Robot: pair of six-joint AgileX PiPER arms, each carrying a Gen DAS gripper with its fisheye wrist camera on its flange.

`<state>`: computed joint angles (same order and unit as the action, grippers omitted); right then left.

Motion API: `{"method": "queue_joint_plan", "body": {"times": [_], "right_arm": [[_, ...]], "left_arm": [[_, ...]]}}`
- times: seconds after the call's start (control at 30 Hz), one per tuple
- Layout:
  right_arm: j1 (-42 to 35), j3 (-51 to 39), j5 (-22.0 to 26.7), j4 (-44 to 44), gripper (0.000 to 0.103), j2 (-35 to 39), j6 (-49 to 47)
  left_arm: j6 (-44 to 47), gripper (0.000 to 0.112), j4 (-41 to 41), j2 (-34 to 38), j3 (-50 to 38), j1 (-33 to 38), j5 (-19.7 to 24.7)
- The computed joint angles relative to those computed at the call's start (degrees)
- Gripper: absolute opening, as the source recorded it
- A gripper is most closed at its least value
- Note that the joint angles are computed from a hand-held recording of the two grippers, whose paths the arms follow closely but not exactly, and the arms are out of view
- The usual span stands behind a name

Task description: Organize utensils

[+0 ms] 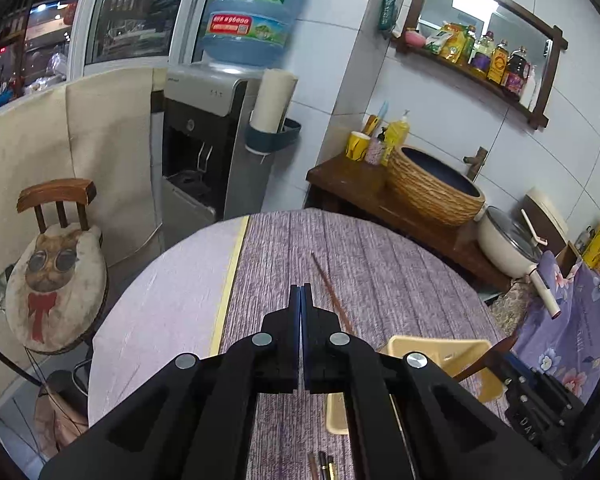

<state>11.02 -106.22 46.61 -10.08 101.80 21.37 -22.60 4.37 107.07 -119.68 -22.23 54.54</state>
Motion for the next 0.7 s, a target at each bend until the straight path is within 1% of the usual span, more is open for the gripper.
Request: {"method": "queue_joint_plan", "body": {"times": [0.07,0.13,0.17,0.2,0.23,0.27,0.3,0.33,0.37,0.47,0.57,0.63,0.67,0.7], "right_arm": [[0.5,0.9,-0.7,-1.8,0.017,-0.3,1.1],[0.5,1.4,-1.3,-1.8,0.018,-0.5,0.5],[0.6,1.6,-1.6,-2.0,0.019,-0.6,0.5],[1.0,2.2,-2.1,-3.1,0.021,-1.0,0.9],[1.1,2.7,-2.4,-3.7,0.031,-1.4,1.0],[1.3,3.8,-3.3,-4.4,0.045,-2.2,1.3],[1.8,6.2,-5.5,-6.5,0.050,-3.9,2.8],[2.1,8.1,-6.7,-8.6,0.051,-5.2,4.2],[2.4,9.4,-7.3,-10.1,0.051,-6.2,5.1],[2.9,14.3,-9.2,-14.2,0.055,-10.0,8.9],[2.6,21.1,-11.0,-17.6,0.057,-14.8,14.7],[2.6,26.3,-12.1,-20.4,0.058,-18.0,18.1],[2.7,28.6,-12.3,-22.2,0.058,-19.3,19.8],[2.9,31.7,-12.7,-23.8,0.058,-20.9,21.6]], "left_arm": [[0.4,0.002,-0.1,-0.8,3.2,0.1,-1.3],[0.9,0.003,-0.4,-1.5,6.4,0.2,-2.6],[1.1,0.007,-0.6,-1.8,7.7,0.2,-3.1],[1.2,0.017,-0.6,-2.0,9.0,0.2,-3.6],[1.1,0.025,-0.6,-2.4,10.5,0.3,-4.5],[0.9,0.048,-0.5,-2.8,11.9,0.4,-5.5],[0.5,0.058,0.0,-3.6,14.2,0.5,-7.3],[0.0,0.059,0.5,-4.2,15.8,0.6,-8.6],[-0.1,0.059,0.9,-4.2,16.7,0.8,-9.0],[1.0,0.061,-0.4,-2.3,16.0,2.2,-7.1],[0.7,0.062,-2.3,0.6,13.8,3.9,-4.9],[0.3,0.061,-2.9,4.4,9.0,4.6,-2.1],[0.3,0.060,-3.4,6.7,5.5,4.8,-0.3],[0.3,0.058,-4.0,9.9,0.5,5.0,2.4]]}}
